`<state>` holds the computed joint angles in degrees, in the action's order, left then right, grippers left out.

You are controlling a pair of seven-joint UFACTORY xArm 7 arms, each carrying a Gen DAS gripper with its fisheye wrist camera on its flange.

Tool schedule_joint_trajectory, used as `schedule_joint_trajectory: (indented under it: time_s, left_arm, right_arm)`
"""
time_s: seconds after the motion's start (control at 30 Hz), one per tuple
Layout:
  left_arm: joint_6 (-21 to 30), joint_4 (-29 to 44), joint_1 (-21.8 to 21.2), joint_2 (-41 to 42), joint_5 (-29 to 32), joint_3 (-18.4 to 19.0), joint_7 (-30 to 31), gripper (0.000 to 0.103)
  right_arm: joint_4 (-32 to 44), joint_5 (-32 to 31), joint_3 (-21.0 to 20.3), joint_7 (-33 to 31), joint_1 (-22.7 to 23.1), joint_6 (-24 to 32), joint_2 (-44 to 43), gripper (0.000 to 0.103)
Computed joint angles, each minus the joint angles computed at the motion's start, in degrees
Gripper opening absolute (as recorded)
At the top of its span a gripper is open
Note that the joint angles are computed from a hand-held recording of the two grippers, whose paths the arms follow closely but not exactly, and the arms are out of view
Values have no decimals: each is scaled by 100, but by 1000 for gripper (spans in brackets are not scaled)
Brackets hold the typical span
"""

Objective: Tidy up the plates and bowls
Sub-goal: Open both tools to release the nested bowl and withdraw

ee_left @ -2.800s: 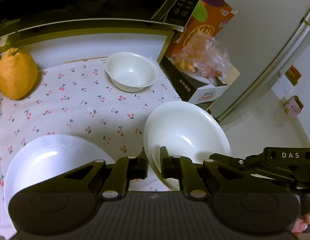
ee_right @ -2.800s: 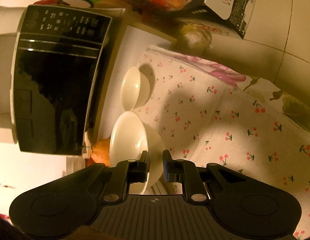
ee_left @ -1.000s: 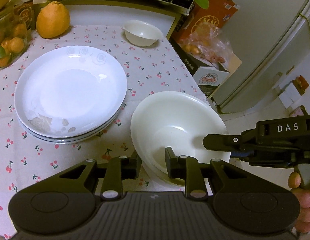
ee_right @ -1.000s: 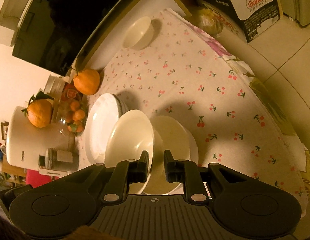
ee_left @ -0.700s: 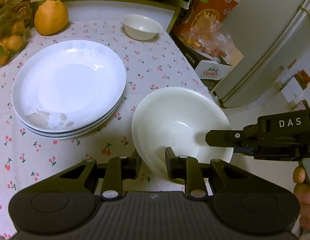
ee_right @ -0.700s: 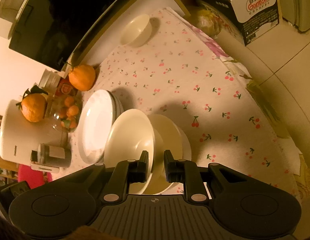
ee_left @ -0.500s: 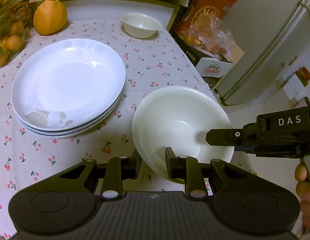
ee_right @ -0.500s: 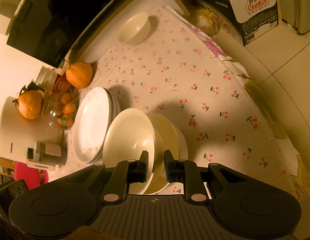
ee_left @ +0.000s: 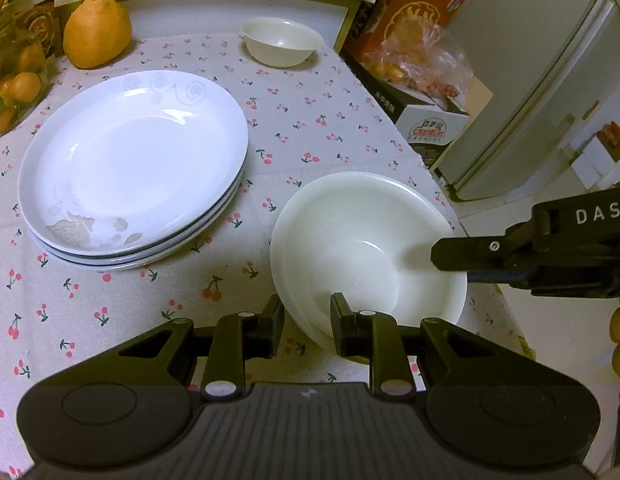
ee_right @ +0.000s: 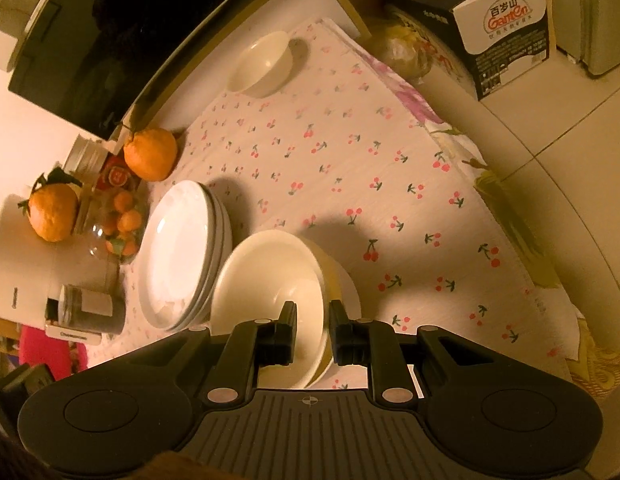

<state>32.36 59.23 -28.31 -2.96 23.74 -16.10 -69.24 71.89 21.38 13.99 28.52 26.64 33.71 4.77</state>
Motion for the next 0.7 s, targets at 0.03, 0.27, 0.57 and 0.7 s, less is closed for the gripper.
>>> schedule_joint_trajectory:
  time_s: [0.03, 0.27, 0.57, 0.7]
  left_arm:
    - [1, 5, -1, 5, -5, 2, 8, 22]
    - [177, 101, -20, 47, 191, -13, -29, 24]
    - [82, 27, -3, -8, 52, 24, 11, 33]
    - [25, 10, 17, -24, 59, 13, -31, 48]
  right_arm:
    - [-9, 13, -4, 0, -5, -10, -9, 19]
    - [-44, 29, -31, 34, -31, -24, -59, 19]
    - [-185, 156, -71, 104, -95, -163, -176, 28]
    - [-200, 142, -77, 153, -103, -177, -183, 42]
